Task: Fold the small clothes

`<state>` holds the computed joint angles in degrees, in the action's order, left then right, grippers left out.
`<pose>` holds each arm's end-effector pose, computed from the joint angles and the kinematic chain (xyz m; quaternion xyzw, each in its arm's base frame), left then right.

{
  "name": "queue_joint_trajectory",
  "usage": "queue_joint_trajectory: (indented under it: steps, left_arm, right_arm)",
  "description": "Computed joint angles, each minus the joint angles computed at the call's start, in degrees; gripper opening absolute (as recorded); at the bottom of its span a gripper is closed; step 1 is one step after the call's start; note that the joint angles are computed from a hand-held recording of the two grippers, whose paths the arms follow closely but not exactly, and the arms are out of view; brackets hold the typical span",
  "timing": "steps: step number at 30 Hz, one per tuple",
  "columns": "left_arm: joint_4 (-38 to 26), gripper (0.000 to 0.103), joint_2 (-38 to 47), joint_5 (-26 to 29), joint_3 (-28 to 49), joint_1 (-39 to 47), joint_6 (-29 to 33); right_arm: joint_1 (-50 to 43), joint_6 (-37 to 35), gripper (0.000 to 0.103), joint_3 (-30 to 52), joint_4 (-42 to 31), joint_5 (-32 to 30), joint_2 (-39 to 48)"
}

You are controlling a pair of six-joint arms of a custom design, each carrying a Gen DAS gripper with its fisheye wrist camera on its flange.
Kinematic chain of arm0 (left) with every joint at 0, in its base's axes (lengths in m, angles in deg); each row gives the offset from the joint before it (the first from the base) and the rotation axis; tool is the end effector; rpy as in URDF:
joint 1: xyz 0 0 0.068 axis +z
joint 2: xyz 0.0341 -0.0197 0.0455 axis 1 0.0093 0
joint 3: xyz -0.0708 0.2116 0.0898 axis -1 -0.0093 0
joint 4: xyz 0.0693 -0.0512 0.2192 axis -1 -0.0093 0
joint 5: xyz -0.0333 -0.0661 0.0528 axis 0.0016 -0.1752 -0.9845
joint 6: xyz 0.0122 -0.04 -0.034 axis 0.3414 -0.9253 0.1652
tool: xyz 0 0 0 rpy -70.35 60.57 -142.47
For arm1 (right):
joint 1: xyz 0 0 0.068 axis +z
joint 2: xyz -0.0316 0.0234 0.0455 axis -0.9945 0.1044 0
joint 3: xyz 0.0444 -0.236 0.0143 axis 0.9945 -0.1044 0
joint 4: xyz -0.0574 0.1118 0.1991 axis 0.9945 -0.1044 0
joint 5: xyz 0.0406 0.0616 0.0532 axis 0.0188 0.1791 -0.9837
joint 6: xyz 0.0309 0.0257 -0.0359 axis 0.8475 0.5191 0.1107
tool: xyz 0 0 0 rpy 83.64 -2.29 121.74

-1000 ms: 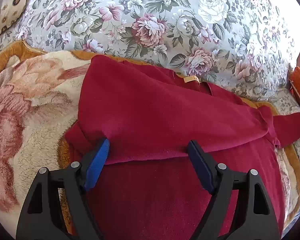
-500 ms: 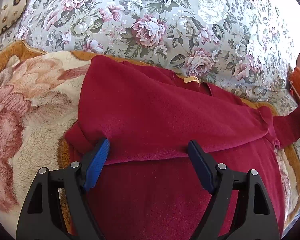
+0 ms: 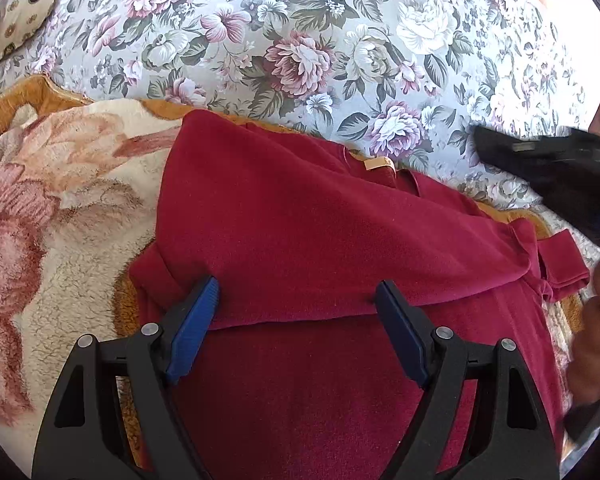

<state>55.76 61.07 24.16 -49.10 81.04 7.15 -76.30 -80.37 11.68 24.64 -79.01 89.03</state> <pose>0.2588 -0.0413 0.1420 -0.0564 0.9192 -0.1238 0.3695 0.3208 0.0595 0.2136 -0.1250 0.8857 0.2512 0.3698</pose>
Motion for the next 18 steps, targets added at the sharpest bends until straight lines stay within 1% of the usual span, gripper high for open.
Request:
queue_joint_trajectory:
  steps: [1, 4, 6, 7, 8, 9, 10, 11, 12, 13, 15, 16, 18]
  left_arm:
    - [-0.07, 0.081, 0.01, -0.01, 0.05, 0.03, 0.06]
    - [-0.03, 0.081, -0.09, 0.34, 0.03, 0.31, 0.08]
    - [0.17, 0.081, -0.15, 0.7, -0.09, 0.5, -0.03]
    - [0.27, 0.081, -0.25, 0.79, -0.2, 0.53, -0.09]
    - [0.36, 0.081, -0.28, 0.87, -0.27, 0.58, -0.11]
    - [0.43, 0.081, -0.28, 0.88, -0.32, 0.58, -0.15]
    - [0.41, 0.081, -0.23, 0.78, -0.28, 0.53, -0.15]
    - [0.39, 0.081, -0.2, 0.61, -0.25, 0.44, -0.13]
    - [0.31, 0.081, -0.16, 0.38, -0.18, 0.29, -0.14]
    - [0.28, 0.081, -0.07, 0.23, -0.1, 0.22, -0.15]
    - [0.3, 0.081, 0.06, 0.04, -0.05, 0.13, -0.13]
    - [0.34, 0.081, 0.15, -0.01, -0.02, 0.11, -0.12]
    - [0.4, 0.081, 0.15, 0.12, -0.03, 0.18, -0.14]
  right_arm:
    - [2.8, 0.51, 0.01, 0.49, 0.93, 3.26, 1.96]
    - [4.21, 2.16, 0.01, 1.36, -0.4, 5.71, 2.9]
    - [0.82, -0.35, 0.011, -2.12, -0.31, 7.3, -2.14]
    - [-1.3, -2.48, 0.016, -3.6, -0.54, 8.64, -4.59]
    - [-4.74, -6.21, 0.027, -6.26, -0.03, 11.29, -7.97]
    - [-7.99, -9.14, 0.035, -8.14, 0.19, 12.26, -10.41]
    - [-11.61, -12.04, 0.046, -9.71, 0.72, 12.56, -12.24]
    - [-17.49, -15.81, 0.048, -11.75, 2.01, 11.74, -13.87]
    - [-21.36, -17.93, 0.048, -11.94, 1.86, 10.27, -13.79]
    - [-26.69, -20.89, 0.048, -10.28, -0.01, 7.39, -11.77]
    - [-33.78, -25.29, 0.048, -5.66, -4.31, 4.02, -7.14]
    - [-35.85, -27.3, 0.048, -3.4, -6.15, 3.06, -4.47]
    - [-37.41, -30.19, 0.048, 1.7, -9.83, 3.51, 1.34]
